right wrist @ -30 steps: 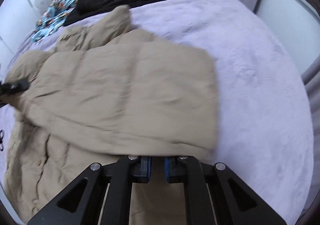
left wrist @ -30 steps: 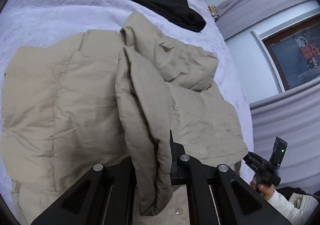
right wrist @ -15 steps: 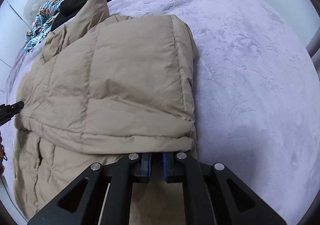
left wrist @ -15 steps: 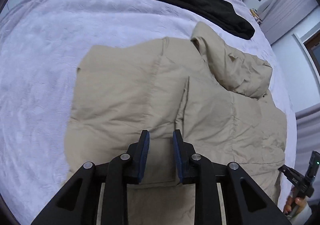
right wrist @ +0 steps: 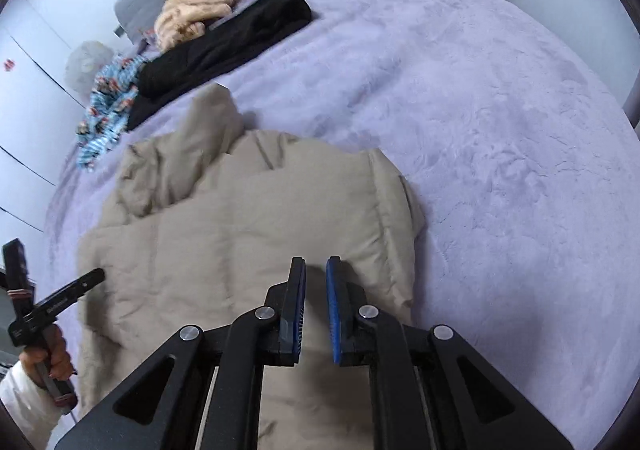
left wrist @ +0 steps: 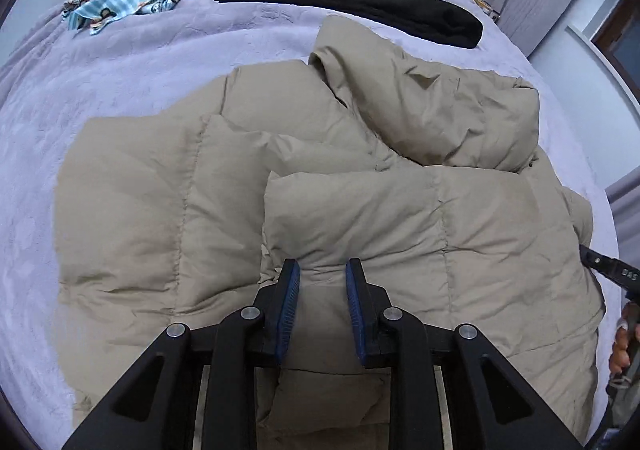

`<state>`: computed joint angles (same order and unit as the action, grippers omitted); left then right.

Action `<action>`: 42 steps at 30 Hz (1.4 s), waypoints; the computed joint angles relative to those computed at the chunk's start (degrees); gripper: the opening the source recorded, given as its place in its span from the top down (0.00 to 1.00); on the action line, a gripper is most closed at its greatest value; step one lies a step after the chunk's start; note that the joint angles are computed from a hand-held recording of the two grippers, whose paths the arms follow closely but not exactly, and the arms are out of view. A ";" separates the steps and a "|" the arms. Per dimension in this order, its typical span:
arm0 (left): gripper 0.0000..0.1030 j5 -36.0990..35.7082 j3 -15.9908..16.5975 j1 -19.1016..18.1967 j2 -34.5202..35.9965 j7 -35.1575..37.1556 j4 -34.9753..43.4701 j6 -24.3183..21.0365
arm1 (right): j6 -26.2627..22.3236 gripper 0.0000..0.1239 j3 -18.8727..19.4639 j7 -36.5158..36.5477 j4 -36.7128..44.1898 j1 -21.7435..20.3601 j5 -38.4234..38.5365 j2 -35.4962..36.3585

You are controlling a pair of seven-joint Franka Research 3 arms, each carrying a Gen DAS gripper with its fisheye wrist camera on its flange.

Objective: Fold large clothes

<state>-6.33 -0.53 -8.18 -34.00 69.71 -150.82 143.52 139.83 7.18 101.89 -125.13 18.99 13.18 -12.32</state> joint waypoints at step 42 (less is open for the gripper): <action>0.00 7.93 -6.39 -3.23 -30.86 -14.30 -1.39 -36.69 | -19.74 0.51 1.79 10.52 -16.54 0.66 6.05 -31.00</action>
